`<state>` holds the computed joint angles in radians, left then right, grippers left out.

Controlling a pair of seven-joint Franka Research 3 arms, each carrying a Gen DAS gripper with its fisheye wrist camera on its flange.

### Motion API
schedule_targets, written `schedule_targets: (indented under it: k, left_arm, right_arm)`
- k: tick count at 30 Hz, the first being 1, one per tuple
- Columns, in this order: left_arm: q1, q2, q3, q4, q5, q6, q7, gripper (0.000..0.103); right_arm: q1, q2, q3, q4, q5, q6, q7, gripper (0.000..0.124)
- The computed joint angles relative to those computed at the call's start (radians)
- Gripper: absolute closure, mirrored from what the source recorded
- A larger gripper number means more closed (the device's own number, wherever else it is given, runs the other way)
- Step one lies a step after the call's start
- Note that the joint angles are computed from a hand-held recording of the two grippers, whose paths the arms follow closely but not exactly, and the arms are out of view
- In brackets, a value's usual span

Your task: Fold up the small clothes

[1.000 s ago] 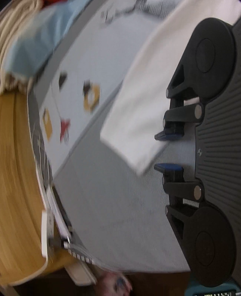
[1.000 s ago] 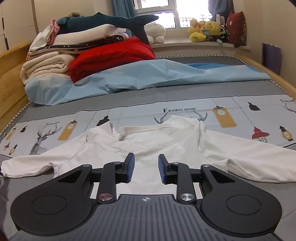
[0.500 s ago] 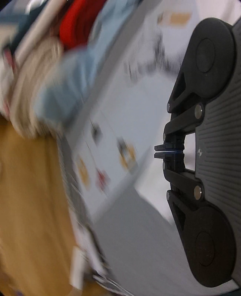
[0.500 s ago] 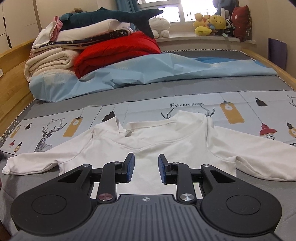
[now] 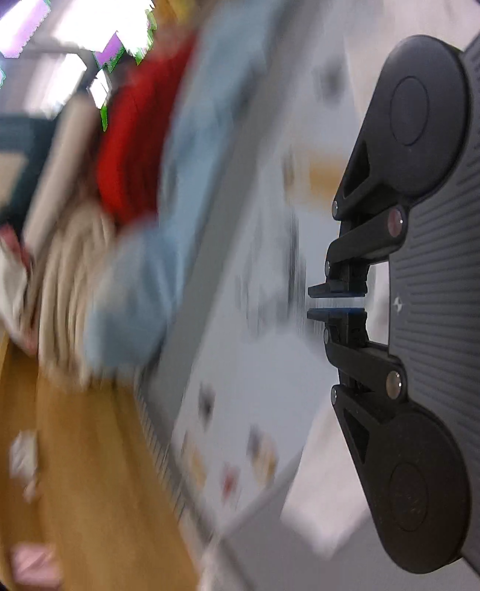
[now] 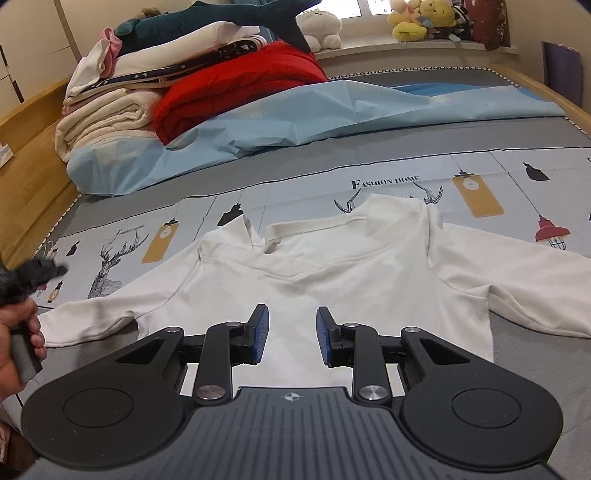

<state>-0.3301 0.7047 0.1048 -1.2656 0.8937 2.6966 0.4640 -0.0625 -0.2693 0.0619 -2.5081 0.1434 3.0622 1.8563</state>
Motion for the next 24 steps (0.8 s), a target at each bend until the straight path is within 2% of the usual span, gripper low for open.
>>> schedule_targets:
  k: [2,4,7,10,11,13,14,15,16,18,21,24]
  left_arm:
    - [-0.021,0.026,0.075,0.010,0.077,-0.080,-0.028,0.086]
    - [0.008,0.041,0.098,0.004,0.110,-0.130,-0.044,0.077]
    - [0.056,0.056,0.114,-0.005,0.142,-0.183,-0.093,0.069]
    - [0.105,0.067,0.101,0.001,0.126,-0.236,-0.115,0.047]
    - [0.125,0.066,0.089,0.005,0.103,-0.255,-0.118,0.046]
    - [0.175,0.083,0.047,0.032,0.029,-0.260,-0.098,0.046]
    - [0.205,0.087,0.019,0.037,-0.015,-0.245,-0.075,0.055]
    - [0.213,0.088,0.026,0.028,-0.073,-0.199,-0.053,0.068]
    - [0.240,0.062,-0.003,-0.016,-0.071,-0.152,-0.066,0.090]
    - [0.214,0.048,0.025,-0.039,-0.048,-0.112,-0.084,0.094]
    - [0.150,0.014,0.073,-0.075,0.056,-0.026,-0.128,0.095]
    - [0.083,-0.035,0.100,-0.108,0.193,0.104,-0.193,0.095]
  right_arm:
    - [0.033,-0.009,-0.033,-0.003,0.024,-0.003,-0.041,0.094]
    - [0.051,-0.014,-0.050,0.000,0.044,-0.005,-0.072,0.094]
    - [0.050,-0.007,-0.044,0.011,0.059,-0.005,-0.085,0.094]
    - [0.037,0.011,-0.024,0.028,0.049,-0.016,-0.076,0.094]
    - [0.035,0.017,-0.020,0.033,0.043,-0.018,-0.072,0.094]
    - [0.021,0.028,-0.001,0.043,0.016,-0.027,-0.053,0.094]
    - [0.013,0.034,0.009,0.048,-0.001,-0.033,-0.038,0.094]
    - [0.007,0.038,0.016,0.051,-0.016,-0.039,-0.023,0.094]
    - [0.005,0.042,0.019,0.054,-0.029,-0.044,-0.010,0.094]
    - [0.003,0.047,0.022,0.056,-0.053,-0.047,0.012,0.094]
    - [0.009,0.050,0.016,0.057,-0.071,-0.045,0.032,0.094]
    - [0.039,0.049,-0.010,0.056,-0.046,-0.032,0.012,0.094]
